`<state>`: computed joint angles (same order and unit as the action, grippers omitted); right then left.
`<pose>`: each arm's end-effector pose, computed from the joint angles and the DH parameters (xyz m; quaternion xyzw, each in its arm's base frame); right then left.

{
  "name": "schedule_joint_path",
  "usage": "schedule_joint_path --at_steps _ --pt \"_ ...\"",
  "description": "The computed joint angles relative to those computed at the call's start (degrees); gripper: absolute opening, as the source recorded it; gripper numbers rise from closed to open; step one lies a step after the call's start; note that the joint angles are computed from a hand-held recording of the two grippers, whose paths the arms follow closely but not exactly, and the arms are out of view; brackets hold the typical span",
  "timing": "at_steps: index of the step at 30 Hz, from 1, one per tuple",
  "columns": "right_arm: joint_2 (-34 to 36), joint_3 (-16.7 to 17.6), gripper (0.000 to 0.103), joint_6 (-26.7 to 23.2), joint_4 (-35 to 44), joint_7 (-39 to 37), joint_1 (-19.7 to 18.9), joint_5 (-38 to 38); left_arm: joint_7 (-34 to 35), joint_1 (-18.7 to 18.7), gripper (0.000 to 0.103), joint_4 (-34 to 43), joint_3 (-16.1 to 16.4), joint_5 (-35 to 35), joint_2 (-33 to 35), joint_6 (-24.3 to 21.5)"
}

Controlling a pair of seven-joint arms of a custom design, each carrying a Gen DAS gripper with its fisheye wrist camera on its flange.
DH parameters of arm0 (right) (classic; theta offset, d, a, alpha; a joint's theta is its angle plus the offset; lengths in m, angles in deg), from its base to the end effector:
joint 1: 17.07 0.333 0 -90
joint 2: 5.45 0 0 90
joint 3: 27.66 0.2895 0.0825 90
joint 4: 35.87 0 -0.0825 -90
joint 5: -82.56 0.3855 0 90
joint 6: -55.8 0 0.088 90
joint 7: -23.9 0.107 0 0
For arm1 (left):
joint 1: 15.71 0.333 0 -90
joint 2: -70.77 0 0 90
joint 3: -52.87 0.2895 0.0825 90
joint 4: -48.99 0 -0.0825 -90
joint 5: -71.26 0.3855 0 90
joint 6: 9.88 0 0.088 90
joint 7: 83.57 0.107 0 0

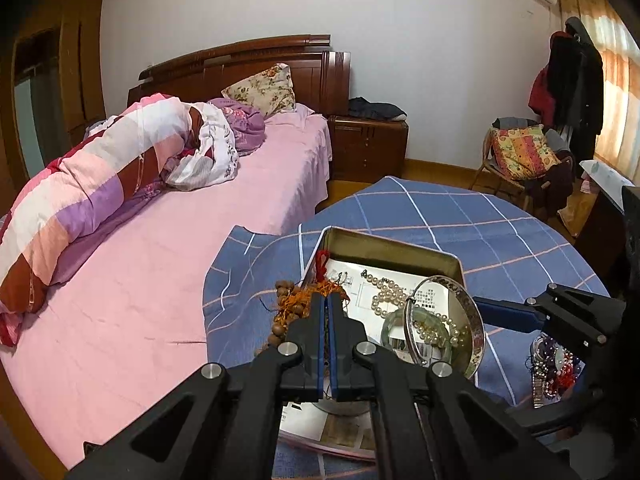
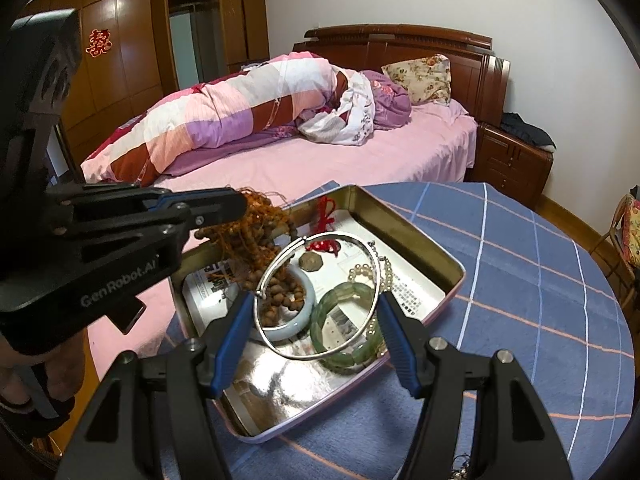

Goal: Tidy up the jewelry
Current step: 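Carry the wooden beads with the left gripper while the right carries the silver bangle over the tin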

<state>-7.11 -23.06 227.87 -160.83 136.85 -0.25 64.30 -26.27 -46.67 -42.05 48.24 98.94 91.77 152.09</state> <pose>0.5297 0.2325 0.4746 -0.7237 0.5504 -0.2371 0.3423 0.5649 -0.4226 0.5000 -0.4875 0.7545 -0.3765 0.2265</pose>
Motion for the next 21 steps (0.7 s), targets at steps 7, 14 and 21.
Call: schedule_joint_path --at_steps 7,14,21 --pt "0.5 0.0 0.066 -0.5 0.3 -0.7 0.2 0.7 1.8 0.4 0.000 0.7 -0.6 -1.4 0.9 -1.0" --pt "1.2 0.0 0.066 -1.5 0.9 -0.6 0.2 0.4 3.8 0.6 0.000 1.3 -1.1 -3.3 1.7 -1.9" --pt "1.3 -0.1 0.066 -2.0 0.8 -1.2 0.1 1.0 4.8 0.3 0.000 1.9 -1.0 -4.4 2.3 -2.6"
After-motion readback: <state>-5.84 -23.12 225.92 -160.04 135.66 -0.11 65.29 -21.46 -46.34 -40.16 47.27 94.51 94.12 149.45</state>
